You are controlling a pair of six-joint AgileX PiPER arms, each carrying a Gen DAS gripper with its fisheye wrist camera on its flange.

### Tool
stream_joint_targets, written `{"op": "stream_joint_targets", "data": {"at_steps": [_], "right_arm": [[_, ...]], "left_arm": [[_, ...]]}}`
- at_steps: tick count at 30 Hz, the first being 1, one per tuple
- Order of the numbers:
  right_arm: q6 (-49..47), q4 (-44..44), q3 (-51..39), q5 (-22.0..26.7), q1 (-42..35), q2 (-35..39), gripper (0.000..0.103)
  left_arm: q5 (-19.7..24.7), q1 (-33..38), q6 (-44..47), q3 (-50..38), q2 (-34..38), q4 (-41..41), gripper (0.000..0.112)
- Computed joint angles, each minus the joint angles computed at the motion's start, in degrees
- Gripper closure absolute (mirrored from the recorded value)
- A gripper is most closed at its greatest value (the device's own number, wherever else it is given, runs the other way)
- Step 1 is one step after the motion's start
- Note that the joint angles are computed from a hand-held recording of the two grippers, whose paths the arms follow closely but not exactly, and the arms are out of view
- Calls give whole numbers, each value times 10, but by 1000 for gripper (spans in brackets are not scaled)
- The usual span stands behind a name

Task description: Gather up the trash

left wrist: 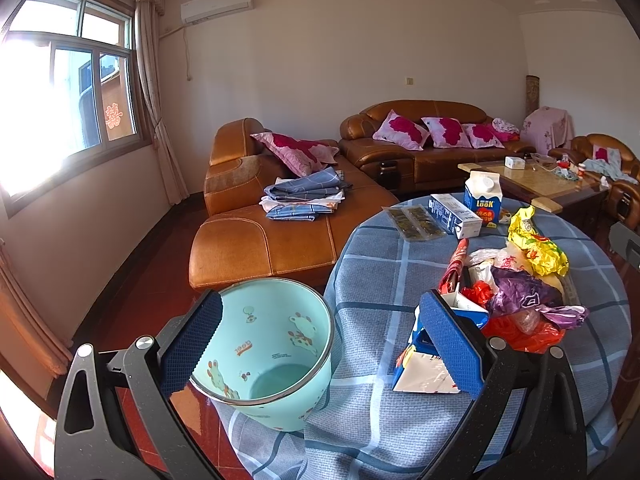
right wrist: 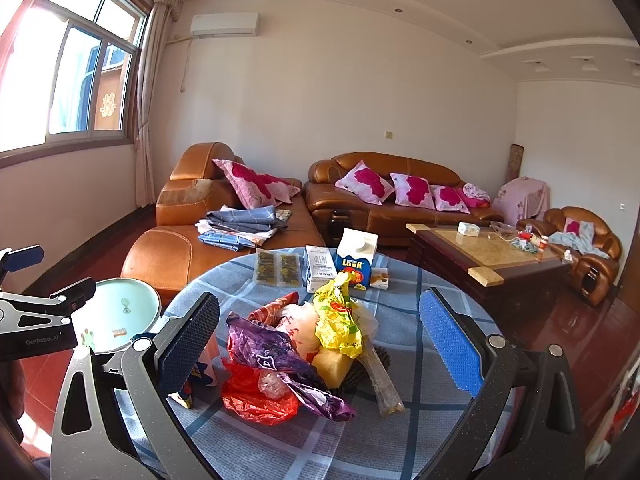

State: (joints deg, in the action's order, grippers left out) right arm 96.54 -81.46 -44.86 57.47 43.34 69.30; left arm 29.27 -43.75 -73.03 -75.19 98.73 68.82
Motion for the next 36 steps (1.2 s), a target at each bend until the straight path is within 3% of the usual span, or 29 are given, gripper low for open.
{"op": "stream_joint_targets", "data": {"at_steps": [16,26,34,36], "right_arm": [[-1,2,6,-1,-4,-6,5],[89,-27,81,-12,-53,5,5],[159,-55,139,-66,-120,15,5],[178,-68,145,-75,-128,22,5]], "left_arm": [[0,2,-2,0,6,2,15],[-16,-15,-36,3,40,30,15],[-38,-53,-170,28,76,179,15],[-50,-54,-176,23,90,185,15]]}}
